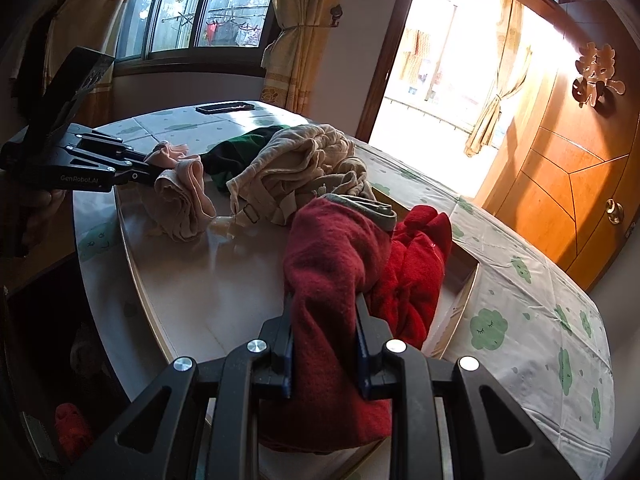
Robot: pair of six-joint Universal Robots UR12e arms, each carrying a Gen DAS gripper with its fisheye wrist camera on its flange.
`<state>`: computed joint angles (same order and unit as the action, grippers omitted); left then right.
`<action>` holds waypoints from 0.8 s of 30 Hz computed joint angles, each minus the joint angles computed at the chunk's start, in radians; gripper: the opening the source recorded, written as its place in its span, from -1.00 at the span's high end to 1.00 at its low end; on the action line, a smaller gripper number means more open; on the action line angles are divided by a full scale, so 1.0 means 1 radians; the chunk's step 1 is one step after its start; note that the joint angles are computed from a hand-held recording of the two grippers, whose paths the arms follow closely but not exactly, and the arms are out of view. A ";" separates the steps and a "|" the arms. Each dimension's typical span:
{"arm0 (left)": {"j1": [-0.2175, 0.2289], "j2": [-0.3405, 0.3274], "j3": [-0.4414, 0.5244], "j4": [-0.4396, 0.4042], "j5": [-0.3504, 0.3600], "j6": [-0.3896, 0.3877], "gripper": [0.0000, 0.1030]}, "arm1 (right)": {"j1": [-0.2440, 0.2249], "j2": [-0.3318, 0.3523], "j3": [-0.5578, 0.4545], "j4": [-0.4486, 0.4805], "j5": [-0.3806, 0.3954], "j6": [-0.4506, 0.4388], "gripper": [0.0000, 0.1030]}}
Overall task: Take underwear out of drawer
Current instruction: 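Carry both held cloths over the beige cardboard tray and lower them with both tools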
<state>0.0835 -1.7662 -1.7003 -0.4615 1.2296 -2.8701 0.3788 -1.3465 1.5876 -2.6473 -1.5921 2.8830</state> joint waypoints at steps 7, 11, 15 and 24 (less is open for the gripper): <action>-0.007 -0.003 0.004 -0.009 0.007 0.003 0.70 | 0.005 0.004 -0.007 0.018 -0.012 -0.003 0.50; -0.009 -0.006 0.007 -0.012 0.012 0.003 0.69 | 0.011 0.010 -0.012 0.023 -0.020 -0.003 0.49; -0.008 -0.008 0.008 -0.012 0.011 0.004 0.67 | 0.010 0.009 -0.014 0.042 -0.024 0.012 0.49; -0.005 -0.007 0.000 -0.003 0.006 0.003 0.61 | 0.016 0.006 -0.017 0.067 -0.035 0.062 0.46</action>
